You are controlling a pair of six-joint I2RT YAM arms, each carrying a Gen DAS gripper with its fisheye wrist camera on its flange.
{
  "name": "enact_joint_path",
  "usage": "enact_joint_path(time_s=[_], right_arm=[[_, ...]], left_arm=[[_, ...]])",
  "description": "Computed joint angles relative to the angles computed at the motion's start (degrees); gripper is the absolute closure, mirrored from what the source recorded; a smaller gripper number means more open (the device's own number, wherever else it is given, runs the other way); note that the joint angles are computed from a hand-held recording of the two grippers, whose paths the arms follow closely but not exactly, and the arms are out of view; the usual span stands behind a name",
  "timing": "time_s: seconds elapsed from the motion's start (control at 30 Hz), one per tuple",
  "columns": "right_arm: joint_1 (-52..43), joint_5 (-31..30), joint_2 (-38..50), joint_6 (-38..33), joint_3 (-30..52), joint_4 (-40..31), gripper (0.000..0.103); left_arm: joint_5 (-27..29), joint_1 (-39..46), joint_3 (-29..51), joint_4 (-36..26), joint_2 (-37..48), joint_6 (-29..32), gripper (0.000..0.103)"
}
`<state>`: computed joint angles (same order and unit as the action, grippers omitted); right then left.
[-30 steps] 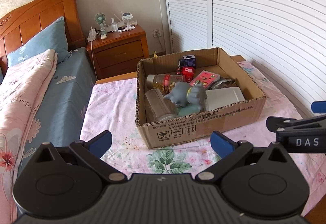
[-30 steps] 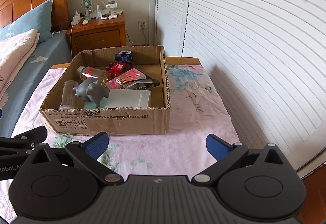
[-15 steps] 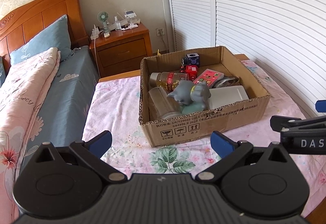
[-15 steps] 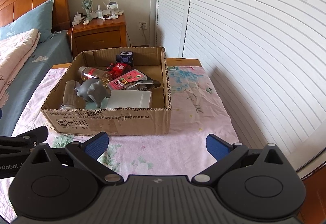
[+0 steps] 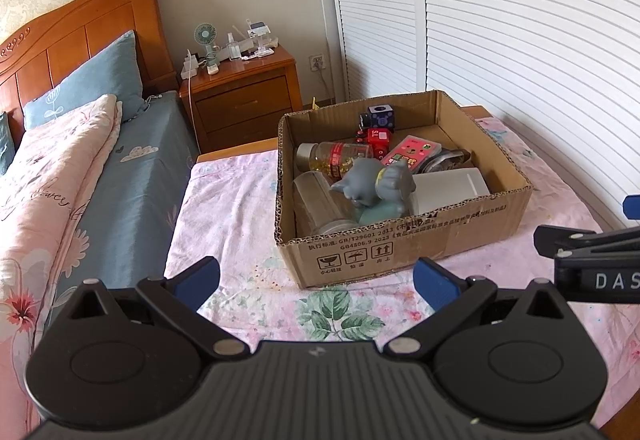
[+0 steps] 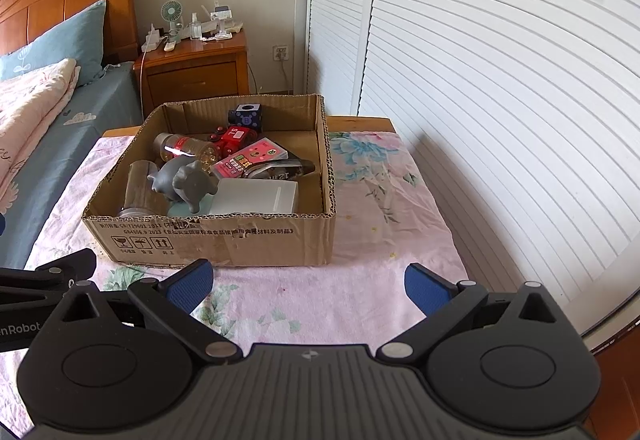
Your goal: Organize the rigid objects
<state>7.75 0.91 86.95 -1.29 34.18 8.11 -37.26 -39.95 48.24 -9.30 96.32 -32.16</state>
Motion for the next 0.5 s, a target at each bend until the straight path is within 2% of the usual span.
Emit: enact_joint_path(time_s=[0.5], right_arm=[[0.0, -0.2, -0.7, -0.2, -0.3, -0.2, 0.000]], left_arm=[[0.1, 0.0, 0.0, -0.7, -0.4, -0.4, 0.001]])
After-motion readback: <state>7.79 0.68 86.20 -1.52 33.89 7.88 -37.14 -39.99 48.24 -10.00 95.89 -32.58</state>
